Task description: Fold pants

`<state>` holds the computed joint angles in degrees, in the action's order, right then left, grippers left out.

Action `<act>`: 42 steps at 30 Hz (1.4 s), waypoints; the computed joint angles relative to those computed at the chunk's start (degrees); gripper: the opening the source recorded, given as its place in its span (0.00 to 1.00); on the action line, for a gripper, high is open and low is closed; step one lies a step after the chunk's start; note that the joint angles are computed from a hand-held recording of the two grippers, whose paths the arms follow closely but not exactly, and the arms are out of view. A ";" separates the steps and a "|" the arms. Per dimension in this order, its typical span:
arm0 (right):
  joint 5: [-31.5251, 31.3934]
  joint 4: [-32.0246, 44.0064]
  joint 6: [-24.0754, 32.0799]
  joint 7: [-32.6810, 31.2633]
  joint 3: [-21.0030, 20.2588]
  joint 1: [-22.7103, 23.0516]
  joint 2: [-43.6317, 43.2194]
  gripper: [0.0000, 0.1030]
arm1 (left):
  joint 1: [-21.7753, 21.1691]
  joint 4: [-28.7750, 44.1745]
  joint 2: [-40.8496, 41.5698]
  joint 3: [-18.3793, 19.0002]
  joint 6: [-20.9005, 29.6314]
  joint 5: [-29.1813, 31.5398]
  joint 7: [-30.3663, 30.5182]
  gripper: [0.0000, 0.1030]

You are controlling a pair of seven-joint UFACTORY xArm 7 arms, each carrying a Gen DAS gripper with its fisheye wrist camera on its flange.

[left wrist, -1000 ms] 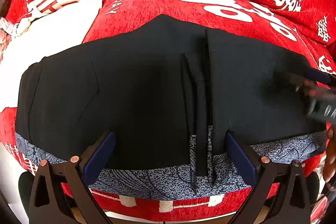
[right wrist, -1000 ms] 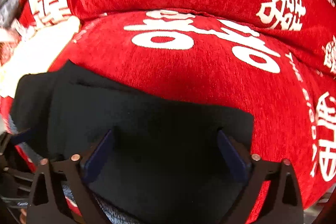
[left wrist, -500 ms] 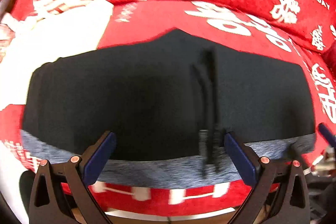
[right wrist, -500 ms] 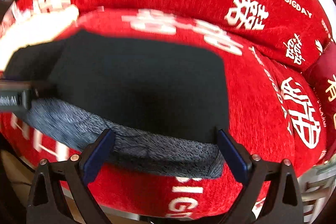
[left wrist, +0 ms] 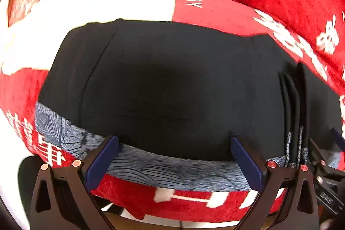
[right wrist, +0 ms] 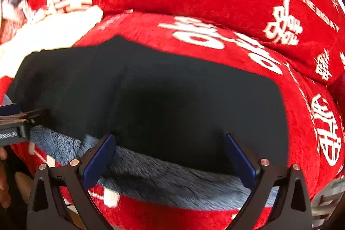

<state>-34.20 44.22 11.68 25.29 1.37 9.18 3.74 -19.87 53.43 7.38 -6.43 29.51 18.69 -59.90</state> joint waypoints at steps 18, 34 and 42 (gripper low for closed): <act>21.81 22.40 7.57 -19.14 6.24 7.97 17.56 0.98 | 7.09 -11.22 -7.65 0.60 -6.57 -5.14 5.40 1.00; 34.98 20.66 11.16 -39.97 10.06 6.84 14.07 0.99 | 9.17 -15.13 -9.84 0.20 -9.55 -9.10 17.04 1.00; 36.57 44.97 28.36 -53.02 11.47 9.55 30.54 0.99 | 8.76 -18.59 -12.85 1.01 -12.49 -16.35 25.57 1.00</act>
<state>2.38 89.18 40.04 -27.73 12.84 18.73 34.28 -11.10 34.85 -5.47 -5.42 17.01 2.34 -34.32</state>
